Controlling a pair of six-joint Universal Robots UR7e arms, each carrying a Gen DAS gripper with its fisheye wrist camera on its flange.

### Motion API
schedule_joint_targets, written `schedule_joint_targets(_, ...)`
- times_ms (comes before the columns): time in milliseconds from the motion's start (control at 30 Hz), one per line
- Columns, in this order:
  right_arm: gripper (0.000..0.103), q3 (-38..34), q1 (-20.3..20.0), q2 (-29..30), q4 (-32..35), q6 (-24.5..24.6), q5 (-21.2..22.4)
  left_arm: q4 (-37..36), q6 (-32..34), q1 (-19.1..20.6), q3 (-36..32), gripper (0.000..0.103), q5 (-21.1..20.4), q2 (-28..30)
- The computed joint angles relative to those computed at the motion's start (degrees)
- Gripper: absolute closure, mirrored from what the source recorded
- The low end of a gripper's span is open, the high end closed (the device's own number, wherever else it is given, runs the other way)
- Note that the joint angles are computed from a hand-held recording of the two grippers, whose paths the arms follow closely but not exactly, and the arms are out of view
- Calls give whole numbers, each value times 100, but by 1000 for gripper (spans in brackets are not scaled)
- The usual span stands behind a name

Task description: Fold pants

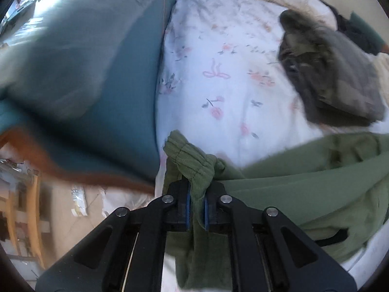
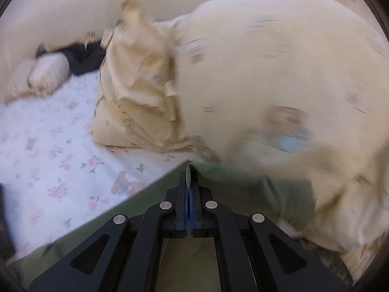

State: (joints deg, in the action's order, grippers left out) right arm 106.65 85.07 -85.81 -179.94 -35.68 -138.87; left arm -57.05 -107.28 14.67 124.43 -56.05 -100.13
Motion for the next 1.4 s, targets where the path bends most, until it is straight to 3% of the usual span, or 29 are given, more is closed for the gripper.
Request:
schedule_joint_targets(133, 103, 32, -42, 631, -1044, -857, -3, -128, 31, 179, 144, 90, 296, -129)
schedule_joint_targets(200, 97, 6, -120, 754, -1108, -912, -52, -61, -274, 137, 202, 68, 280, -277)
schedule_joint_targets(233, 81, 7, -137, 700, -819, -752, -68, 110, -473, 96, 151, 52, 227, -227)
schedule_joint_targets(267, 71, 74, -195, 563, -481, -653, 76, 314, -674, -110, 159, 51, 261, -259)
schedule_joint_targets(300, 51, 119, -189, 452, -384, -706, 208, 361, -726, -319, 211, 49, 344, -306)
schedule_joint_targets(333, 39, 199, -160, 359, -527, -878, 310, 354, -686, -498, 250, 43, 377, -360)
schedule_joint_targets(400, 31, 434, -87, 15, -633, -922, 714, 552, -719, -934, 192, 40, 358, -246)
schedule_joint_targets(500, 31, 853, 23, -838, 210, -392, 1676, 1683, -1718, -1757, -106, 38, 322, 364)
schedule_joint_targets(567, 31, 1102, 80, -1357, 1133, -98, 2245, 1839, -1778, -2111, -216, 13, 348, 652)
schedule_joint_targets(600, 31, 1249, 166, -1579, 1733, -19, 2396, 1558, -1451, -2207, -105, 7, 521, 739)
schedule_joint_targets(633, 31, 1380, 244, -1711, 2158, 33, 2471, 1036, -887, -2085, 6, 6, 617, 618)
schedule_joint_targets(667, 31, 1611, 322, -1894, 2665, 79, 2666, 436, -310, -1921, 186, 13, 626, 728)
schedule_joint_targets(733, 34, 1939, 471, -2006, 3060, 110, 2742, -703, 608, -1484, 469, 25, 671, 630)
schedule_joint_targets(767, 34, 2135, 555, -1989, 3152, 151, 2720, -1133, 836, -1213, 609, 27, 703, 647)
schedule_joint_targets(833, 34, 2476, 694, -1811, 3043, 223, 2542, -1707, 838, -516, 767, 36, 679, 728)
schedule_joint_targets(900, 34, 2764, 725, -1411, 2514, 261, 2127, -1769, 798, 100, 715, 38, 464, 794)
schedule_joint_targets(933, 34, 2791, 642, -1362, 2435, 278, 2035, -1927, 867, 412, 750, 52, 273, 802)
schedule_joint_targets(967, 34, 2809, 498, -1211, 2250, 432, 1867, -2069, 1077, 641, 804, 55, 63, 781)
schedule_joint_targets(1033, 34, 2803, 242, -1280, 2058, 478, 1870, -1963, 1267, 576, 762, 55, 62, 886)
schedule_joint_targets(1067, 34, 2785, 155, -1286, 1755, 407, 1670, -1812, 1361, 483, 681, 55, -11, 1034)
schedule_joint_targets(1133, 34, 2622, -130, -1456, 1770, 269, 1739, -1613, 1203, 220, 636, 55, -80, 1135)
schedule_joint_targets(1233, 34, 2427, -523, -1473, 1233, -264, 1148, -1562, 851, -139, 673, 55, -197, 822)
schedule_joint_targets(1300, 30, 2017, -1055, -1565, 1421, -286, 992, -1460, 501, -458, 701, 55, -364, 596)
schedule_joint_targets(1367, 24, 1611, -1542, -1734, 1753, -134, 1137, -1329, 244, -762, 697, 55, -621, 407)
schedule_joint_targets(1400, 24, 1381, -1741, -1668, 1656, -172, 889, -1283, 69, -888, 695, 54, -727, 268)
